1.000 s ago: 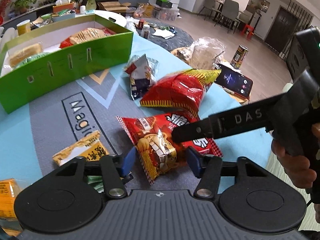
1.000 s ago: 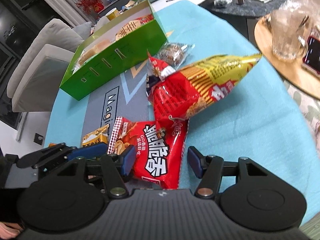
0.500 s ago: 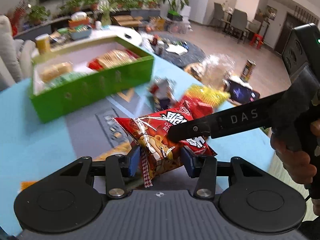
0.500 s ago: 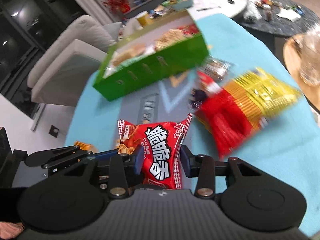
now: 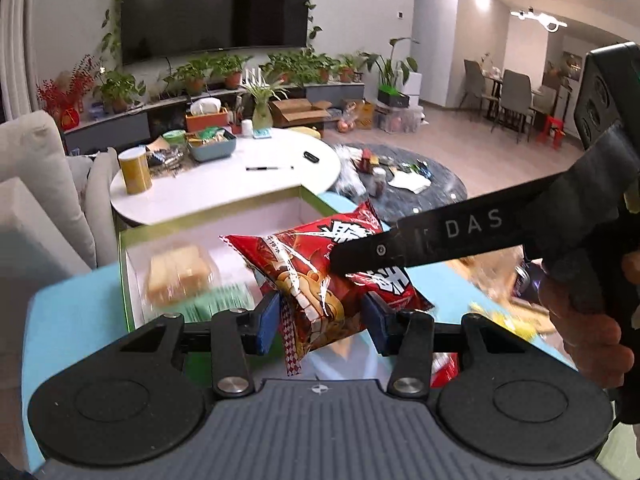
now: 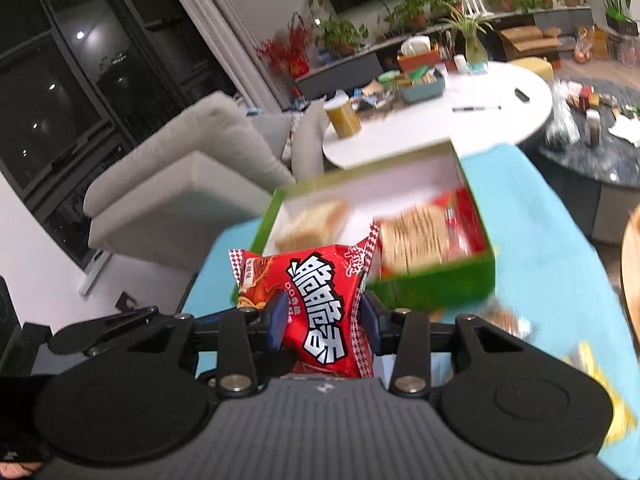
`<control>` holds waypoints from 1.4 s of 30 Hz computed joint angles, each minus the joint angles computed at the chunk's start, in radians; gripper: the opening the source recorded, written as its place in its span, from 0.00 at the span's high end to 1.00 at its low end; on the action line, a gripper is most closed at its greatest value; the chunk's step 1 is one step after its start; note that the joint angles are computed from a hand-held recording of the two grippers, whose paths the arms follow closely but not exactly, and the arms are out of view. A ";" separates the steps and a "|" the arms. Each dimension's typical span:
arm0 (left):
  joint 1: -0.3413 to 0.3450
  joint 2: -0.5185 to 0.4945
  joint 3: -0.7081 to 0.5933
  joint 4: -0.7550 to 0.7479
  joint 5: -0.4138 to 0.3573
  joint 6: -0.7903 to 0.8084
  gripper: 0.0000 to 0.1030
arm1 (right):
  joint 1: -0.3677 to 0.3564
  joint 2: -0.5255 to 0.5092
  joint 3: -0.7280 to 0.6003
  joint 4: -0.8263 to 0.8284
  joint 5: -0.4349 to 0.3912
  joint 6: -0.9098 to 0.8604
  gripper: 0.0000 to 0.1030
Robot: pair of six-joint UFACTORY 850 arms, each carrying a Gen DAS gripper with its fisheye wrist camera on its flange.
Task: Organize snacks
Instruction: 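Carry the red chip bag into the green box and open the left gripper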
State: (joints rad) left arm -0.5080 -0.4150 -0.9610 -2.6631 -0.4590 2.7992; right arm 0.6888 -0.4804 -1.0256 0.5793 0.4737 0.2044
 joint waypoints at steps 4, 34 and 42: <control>0.007 -0.072 -0.102 0.004 0.022 -0.022 0.58 | -0.037 -0.033 -0.045 -0.035 0.014 -0.017 0.62; 0.018 -0.331 -0.411 -0.087 0.176 -0.003 0.52 | -0.160 -0.241 -0.288 -0.163 -0.116 0.096 0.62; 0.027 -0.291 -0.363 -0.171 0.151 0.079 0.49 | -0.150 -0.205 -0.244 -0.045 -0.092 -0.020 0.62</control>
State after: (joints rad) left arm -0.4812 -0.7061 -1.3240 -2.8340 -0.3077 2.8777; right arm 0.5385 -0.6857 -1.2698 0.5346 0.3813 0.1847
